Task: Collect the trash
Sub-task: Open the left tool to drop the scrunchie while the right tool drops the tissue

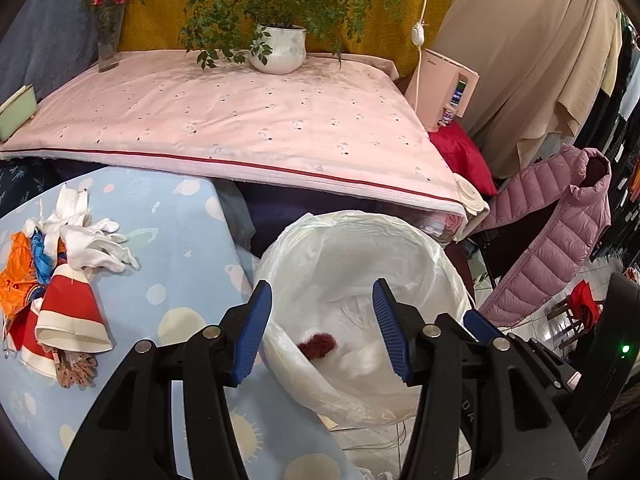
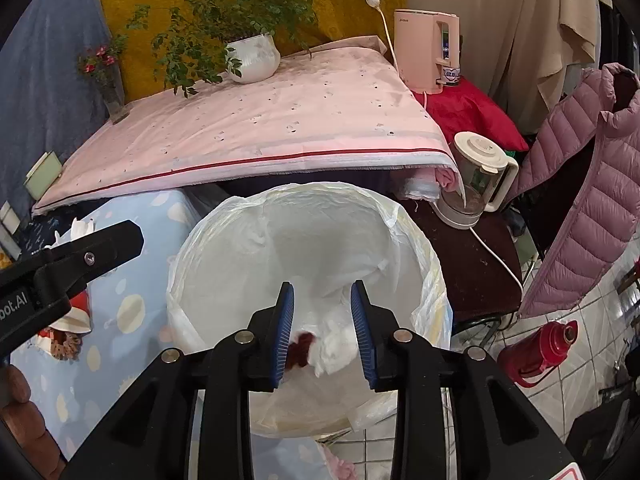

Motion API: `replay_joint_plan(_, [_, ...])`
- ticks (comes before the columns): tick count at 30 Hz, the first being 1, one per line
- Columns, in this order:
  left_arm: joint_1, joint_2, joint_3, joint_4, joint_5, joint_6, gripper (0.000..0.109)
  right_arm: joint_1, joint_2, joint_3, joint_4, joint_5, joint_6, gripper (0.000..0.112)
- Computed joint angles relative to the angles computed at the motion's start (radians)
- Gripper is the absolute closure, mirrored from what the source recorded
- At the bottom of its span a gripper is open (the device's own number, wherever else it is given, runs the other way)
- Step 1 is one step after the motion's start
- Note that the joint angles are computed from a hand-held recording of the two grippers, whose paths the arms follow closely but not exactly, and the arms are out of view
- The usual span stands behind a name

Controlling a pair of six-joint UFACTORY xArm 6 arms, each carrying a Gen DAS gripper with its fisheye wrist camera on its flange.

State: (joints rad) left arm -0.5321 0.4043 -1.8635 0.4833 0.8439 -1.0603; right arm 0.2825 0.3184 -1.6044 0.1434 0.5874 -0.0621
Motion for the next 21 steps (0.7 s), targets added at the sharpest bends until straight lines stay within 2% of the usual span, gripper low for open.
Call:
replay_joint_plan(10, [0.008, -0.104, 0.138, 0.062, 0.004, -0.084, 0.058, 0.037, -0.028, 0.017, 0.003, -0.005, -0.016, 0.081])
replay_joint_plan(13, [0.013, -0.152, 0.202, 0.088, 0.005, -0.124, 0.053, 0.049, -0.039, 0.028, 0.003, -0.011, -0.018, 0.075])
replay_joint_plan(21, [0.037, -0.303, 0.395, 0.132, 0.021, -0.232, 0.047, 0.099, -0.062, 0.049, 0.02, -0.01, -0.054, 0.075])
